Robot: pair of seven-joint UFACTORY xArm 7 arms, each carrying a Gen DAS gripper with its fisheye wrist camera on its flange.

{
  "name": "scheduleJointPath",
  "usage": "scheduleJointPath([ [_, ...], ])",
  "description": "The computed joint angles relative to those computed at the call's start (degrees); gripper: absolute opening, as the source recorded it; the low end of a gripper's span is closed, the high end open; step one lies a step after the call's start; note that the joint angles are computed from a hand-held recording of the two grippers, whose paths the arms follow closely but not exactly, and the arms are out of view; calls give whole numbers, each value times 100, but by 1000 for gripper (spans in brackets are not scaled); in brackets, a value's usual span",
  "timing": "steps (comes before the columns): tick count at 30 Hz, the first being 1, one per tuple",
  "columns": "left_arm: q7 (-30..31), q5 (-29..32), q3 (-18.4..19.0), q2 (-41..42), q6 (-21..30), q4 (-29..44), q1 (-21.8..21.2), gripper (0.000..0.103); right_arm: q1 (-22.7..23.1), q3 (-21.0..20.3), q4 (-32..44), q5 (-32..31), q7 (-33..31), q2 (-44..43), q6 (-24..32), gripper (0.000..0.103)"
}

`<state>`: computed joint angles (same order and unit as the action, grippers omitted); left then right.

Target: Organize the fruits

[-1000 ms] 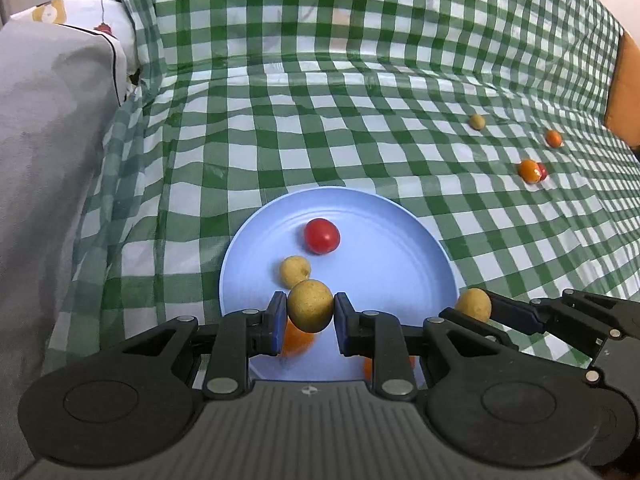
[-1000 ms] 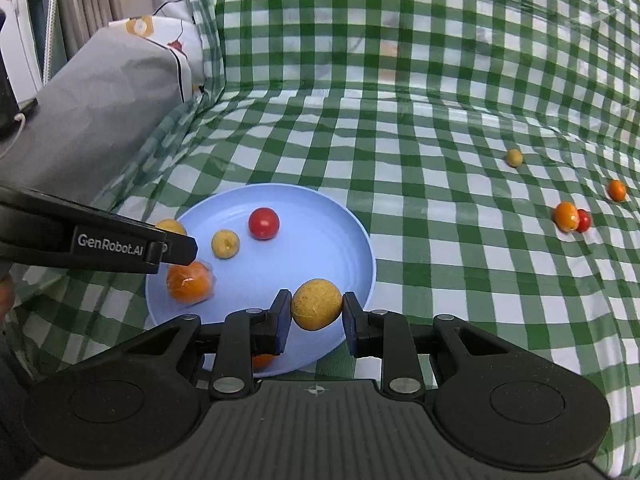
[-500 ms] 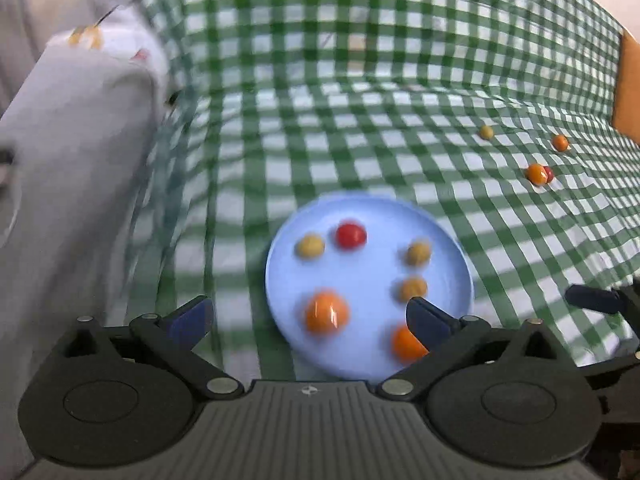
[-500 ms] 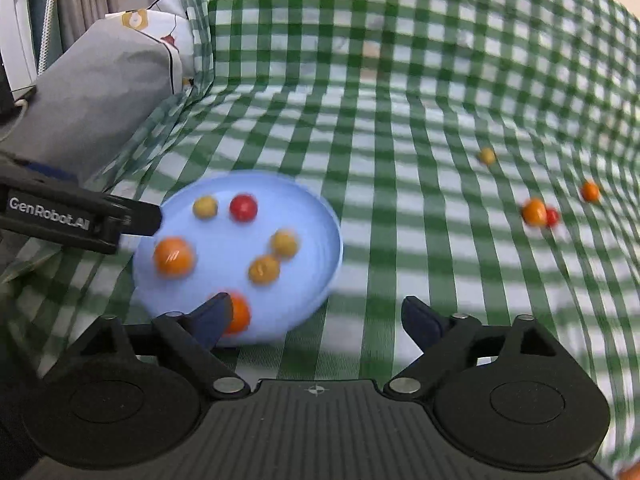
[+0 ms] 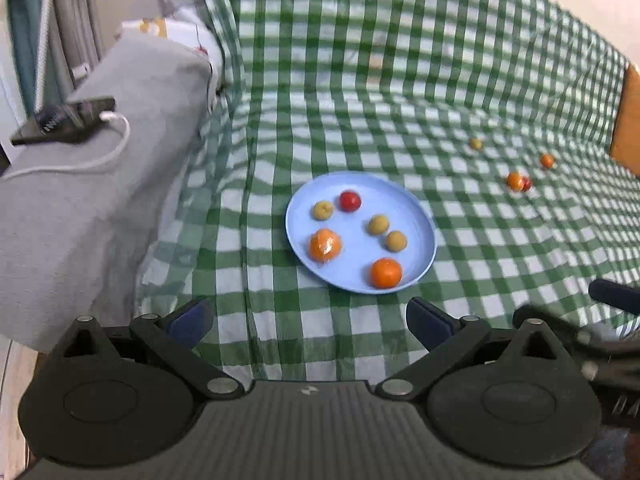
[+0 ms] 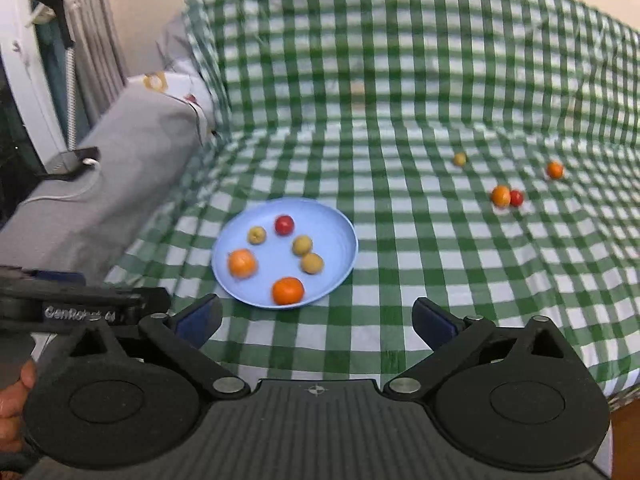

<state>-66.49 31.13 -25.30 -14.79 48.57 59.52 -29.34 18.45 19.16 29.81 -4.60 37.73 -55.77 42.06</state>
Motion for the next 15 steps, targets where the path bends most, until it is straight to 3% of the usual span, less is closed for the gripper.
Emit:
scheduleJointPath([
  [9, -460, 456, -440, -509, 288, 47, -32, 103, 150, 362, 127, -226, -143, -785, 361, 102],
  [15, -368, 373, -665, -705, 454, 171, 49, 103, 118, 587, 143, -276, -18, -1339, 525, 102],
])
